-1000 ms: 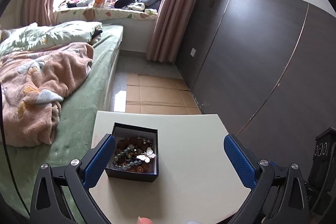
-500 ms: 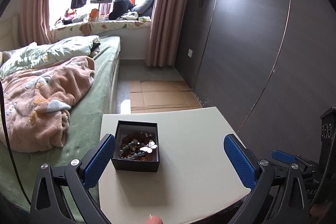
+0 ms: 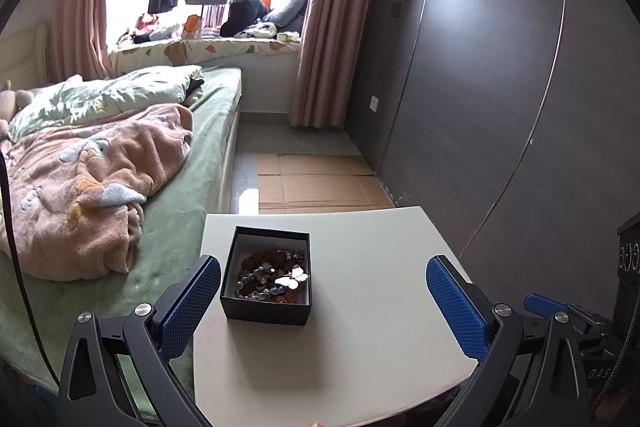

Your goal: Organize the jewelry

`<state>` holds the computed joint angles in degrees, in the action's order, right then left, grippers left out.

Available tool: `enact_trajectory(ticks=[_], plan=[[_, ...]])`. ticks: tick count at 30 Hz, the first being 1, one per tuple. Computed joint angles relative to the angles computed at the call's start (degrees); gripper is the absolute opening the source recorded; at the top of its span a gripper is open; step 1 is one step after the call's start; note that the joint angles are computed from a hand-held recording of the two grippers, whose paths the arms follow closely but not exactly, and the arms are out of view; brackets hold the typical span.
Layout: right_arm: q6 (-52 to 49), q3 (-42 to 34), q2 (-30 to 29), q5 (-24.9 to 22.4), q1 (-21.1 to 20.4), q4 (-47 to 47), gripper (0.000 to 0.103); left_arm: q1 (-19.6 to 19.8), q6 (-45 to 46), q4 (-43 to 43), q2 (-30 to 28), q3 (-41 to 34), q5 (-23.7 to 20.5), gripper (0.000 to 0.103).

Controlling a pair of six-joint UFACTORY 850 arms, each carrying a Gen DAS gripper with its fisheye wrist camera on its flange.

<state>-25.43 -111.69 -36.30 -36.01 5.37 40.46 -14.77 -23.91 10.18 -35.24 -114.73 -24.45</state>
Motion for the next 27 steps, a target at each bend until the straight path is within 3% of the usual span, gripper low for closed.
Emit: enact_trajectory(ticks=[27], plan=[[0.86, -1.73, -1.09, -1.07, 0.65, -3.19, 0.103, -0.14, -0.43, 0.91, 0.64, 0.96, 0.09, 0.103]])
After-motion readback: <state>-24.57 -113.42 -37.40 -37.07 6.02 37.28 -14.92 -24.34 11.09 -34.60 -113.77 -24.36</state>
